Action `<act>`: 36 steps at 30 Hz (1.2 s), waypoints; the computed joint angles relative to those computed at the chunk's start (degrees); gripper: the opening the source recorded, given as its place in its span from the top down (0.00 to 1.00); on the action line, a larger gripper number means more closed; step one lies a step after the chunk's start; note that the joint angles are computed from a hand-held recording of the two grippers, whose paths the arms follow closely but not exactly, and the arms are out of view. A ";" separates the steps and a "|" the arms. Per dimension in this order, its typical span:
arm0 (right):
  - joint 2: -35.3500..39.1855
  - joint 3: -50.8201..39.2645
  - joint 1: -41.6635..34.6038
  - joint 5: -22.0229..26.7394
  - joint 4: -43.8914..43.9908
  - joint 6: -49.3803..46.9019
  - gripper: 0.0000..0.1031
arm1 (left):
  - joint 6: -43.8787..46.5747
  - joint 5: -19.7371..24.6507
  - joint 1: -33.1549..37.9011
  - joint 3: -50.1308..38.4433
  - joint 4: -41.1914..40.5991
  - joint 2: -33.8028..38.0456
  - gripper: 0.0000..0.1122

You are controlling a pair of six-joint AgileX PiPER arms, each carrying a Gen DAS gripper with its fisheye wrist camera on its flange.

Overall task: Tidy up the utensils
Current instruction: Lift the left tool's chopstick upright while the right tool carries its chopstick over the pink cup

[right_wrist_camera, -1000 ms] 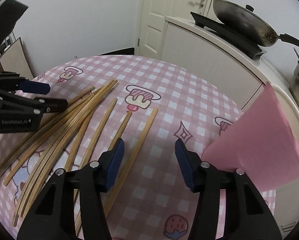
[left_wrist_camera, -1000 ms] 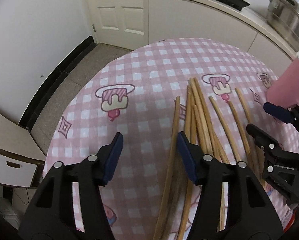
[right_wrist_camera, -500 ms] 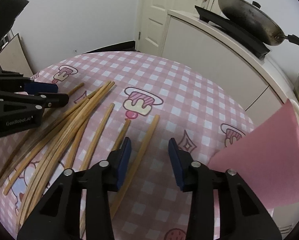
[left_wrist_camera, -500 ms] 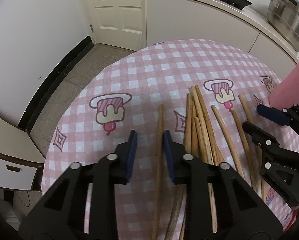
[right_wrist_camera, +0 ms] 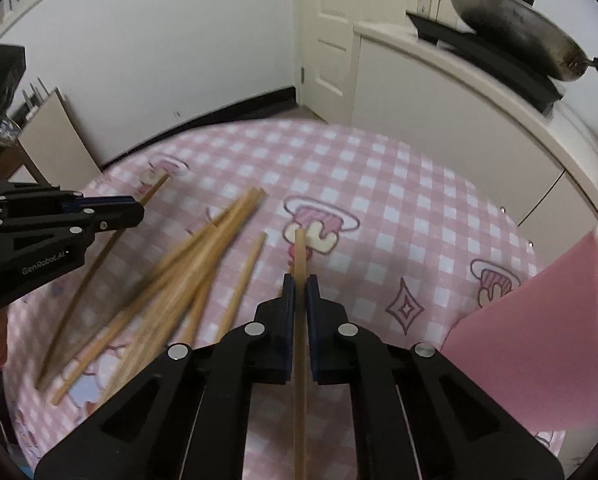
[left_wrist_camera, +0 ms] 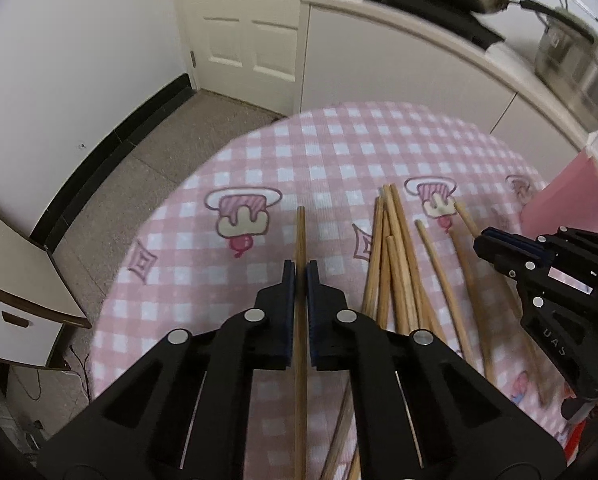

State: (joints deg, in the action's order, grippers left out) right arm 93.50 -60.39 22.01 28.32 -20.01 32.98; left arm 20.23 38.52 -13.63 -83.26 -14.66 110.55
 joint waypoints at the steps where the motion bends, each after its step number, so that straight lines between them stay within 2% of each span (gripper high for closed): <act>1: -1.11 0.31 0.41 -0.14 -0.05 0.23 0.96 | 0.16 -0.05 0.04 0.56 -0.50 -1.02 0.95; 7: -9.77 2.90 2.21 -1.82 1.29 -0.26 0.96 | 5.03 -0.05 1.93 5.31 -6.86 -10.49 0.95; 15: -22.14 5.15 4.16 0.67 0.98 -0.50 0.96 | 7.62 1.24 1.63 9.28 -11.06 -23.33 0.95; 19: -28.20 6.42 5.90 1.88 -4.22 3.05 0.96 | 6.34 1.84 -0.26 10.10 -11.17 -28.95 0.95; 23: -33.11 6.51 5.52 2.65 -7.94 4.21 0.96 | 2.50 1.86 -4.99 7.76 -9.41 -30.73 0.95; 25: -34.97 6.36 3.46 2.23 -6.72 2.25 0.96 | -0.13 1.64 -7.87 5.90 -7.66 -30.83 0.95; 30: -37.86 6.18 -2.78 -2.63 -9.14 1.40 0.96 | -3.93 1.33 -13.09 -1.03 -7.29 -28.69 0.95; 32: -38.37 6.79 -5.92 -7.28 -12.05 2.95 0.96 | -5.02 1.26 -14.81 -4.07 -7.44 -27.27 0.95; 34: -38.35 7.92 -7.26 -10.75 -20.74 10.09 0.96 | -7.39 0.83 -16.94 -7.34 -6.30 -25.59 0.95; 36: -38.18 9.25 -11.90 -17.06 -21.94 11.04 0.96 | -9.09 0.47 -18.81 -10.84 -5.53 -23.31 0.95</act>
State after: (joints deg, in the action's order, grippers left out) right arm 55.32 -51.13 10.11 11.27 -41.95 44.02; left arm 11.14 38.99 -32.44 -94.10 -20.19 87.24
